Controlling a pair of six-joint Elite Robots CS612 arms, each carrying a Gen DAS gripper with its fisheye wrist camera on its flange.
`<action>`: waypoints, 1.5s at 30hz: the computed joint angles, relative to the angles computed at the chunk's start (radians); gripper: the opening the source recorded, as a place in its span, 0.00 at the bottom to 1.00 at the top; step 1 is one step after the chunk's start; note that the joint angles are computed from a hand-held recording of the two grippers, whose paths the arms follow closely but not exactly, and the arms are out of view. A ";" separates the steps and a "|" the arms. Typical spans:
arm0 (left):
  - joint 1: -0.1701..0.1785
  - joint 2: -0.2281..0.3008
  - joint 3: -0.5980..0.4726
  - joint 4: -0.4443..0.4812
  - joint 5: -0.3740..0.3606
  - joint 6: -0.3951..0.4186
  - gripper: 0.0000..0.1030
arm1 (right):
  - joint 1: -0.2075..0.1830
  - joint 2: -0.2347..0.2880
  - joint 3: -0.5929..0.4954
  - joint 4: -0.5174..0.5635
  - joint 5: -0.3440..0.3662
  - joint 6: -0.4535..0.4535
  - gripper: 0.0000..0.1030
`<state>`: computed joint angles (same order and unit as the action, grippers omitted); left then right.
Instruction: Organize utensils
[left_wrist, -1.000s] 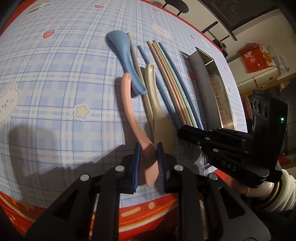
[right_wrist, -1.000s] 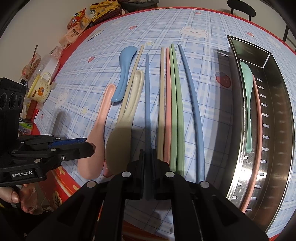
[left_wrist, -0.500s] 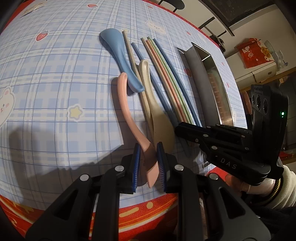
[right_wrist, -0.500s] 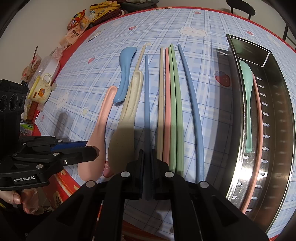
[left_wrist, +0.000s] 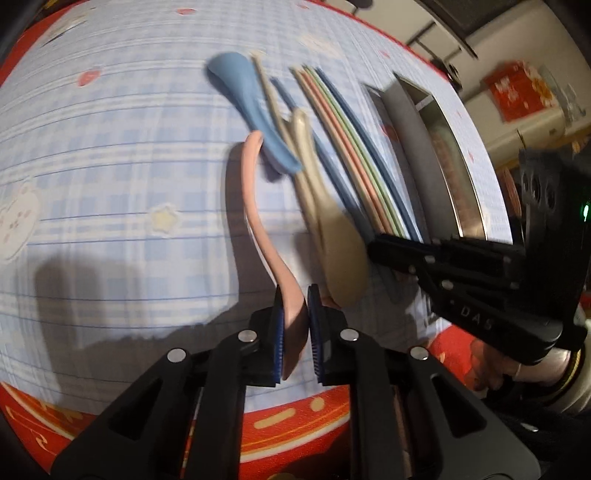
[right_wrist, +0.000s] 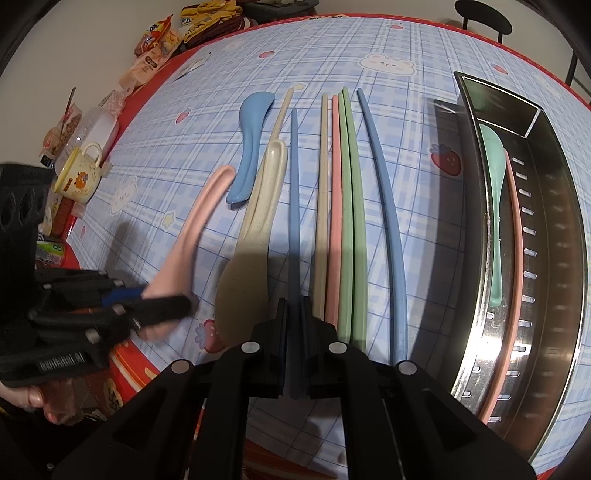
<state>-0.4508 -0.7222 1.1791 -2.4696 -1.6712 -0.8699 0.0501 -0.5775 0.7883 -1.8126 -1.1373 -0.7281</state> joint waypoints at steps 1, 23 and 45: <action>0.002 -0.004 0.011 -0.011 0.005 -0.020 0.15 | 0.001 0.000 0.001 -0.003 -0.005 -0.001 0.06; 0.011 -0.049 0.111 -0.127 -0.007 -0.111 0.16 | -0.010 -0.015 0.017 -0.034 0.050 0.043 0.07; -0.007 -0.085 0.125 -0.176 0.098 -0.034 0.13 | -0.050 -0.065 0.091 -0.191 0.209 0.106 0.07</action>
